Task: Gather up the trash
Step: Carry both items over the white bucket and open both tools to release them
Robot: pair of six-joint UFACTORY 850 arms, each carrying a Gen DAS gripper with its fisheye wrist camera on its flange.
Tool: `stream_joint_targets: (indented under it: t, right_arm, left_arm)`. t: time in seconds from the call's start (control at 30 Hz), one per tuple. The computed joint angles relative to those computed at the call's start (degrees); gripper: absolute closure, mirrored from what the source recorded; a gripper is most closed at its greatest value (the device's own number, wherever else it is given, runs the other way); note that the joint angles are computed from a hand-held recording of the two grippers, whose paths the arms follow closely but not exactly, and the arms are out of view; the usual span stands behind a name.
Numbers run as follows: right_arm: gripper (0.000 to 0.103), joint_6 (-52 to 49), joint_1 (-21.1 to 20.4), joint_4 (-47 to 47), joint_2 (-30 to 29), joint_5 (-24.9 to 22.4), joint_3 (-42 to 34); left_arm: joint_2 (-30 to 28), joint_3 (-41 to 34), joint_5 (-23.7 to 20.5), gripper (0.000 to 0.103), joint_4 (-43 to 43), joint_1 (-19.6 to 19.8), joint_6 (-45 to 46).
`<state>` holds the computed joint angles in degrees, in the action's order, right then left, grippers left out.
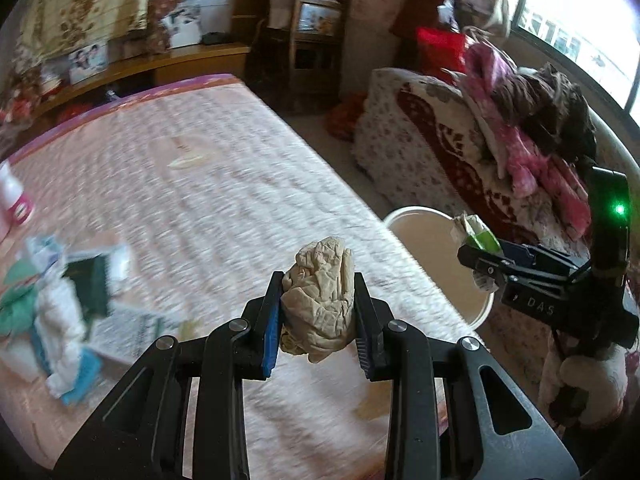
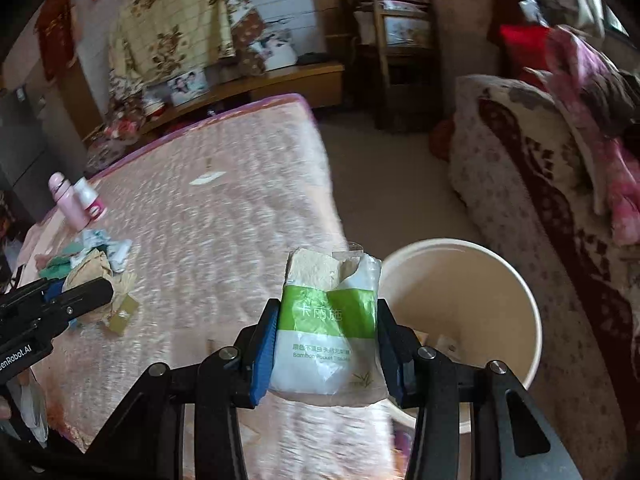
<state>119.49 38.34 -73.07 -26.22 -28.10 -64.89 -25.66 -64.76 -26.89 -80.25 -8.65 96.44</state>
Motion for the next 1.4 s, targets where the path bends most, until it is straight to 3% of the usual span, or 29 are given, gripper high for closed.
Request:
stream_joint_targets:
  t: [0.47, 0.83, 0.97, 1.03, 1.13, 1.23, 1.4]
  right_arm:
    - [0.060, 6.2, -3.3, -1.2, 5.3, -1.4, 9.5]
    - [0.060, 10.6, -5.8, -2.6, 6.3, 0.4, 13.3]
    - [0.059, 11.2, -6.3, -2.8, 6.1, 0.8, 13.5]
    - [0.051, 11.5, -6.4, -2.5, 6.0, 0.3, 13.6]
    - [0.048, 13.3, -6.5, -3.1, 6.3, -0.7, 13.9]
    - [0.036, 14.6, -6.7, -4.0, 6.6, -0.3, 14.4]
    - [0.035, 13.7, -6.1, -3.8, 6.3, -0.7, 13.9]
  left_arm:
    - [-5.1, -5.2, 0.2, 0.074, 3.6, -8.5, -6.3]
    - [-8.8, -9.0, -2.8, 0.073, 5.1, -11.0, -10.2]
    - [-9.5, -9.6, -4.7, 0.059, 3.7, -11.0, -9.4]
    - [-10.1, -10.3, -6.2, 0.048, 4.0, -10.9, -10.3]
    - [-10.7, -10.9, -7.7, 0.038, 4.1, -10.5, -11.2]
    - [-10.4, -10.6, -7.3, 0.038, 4.4, -10.3, -11.2]
    - [-9.4, -9.3, -5.9, 0.038, 3.4, -9.6, -9.4]
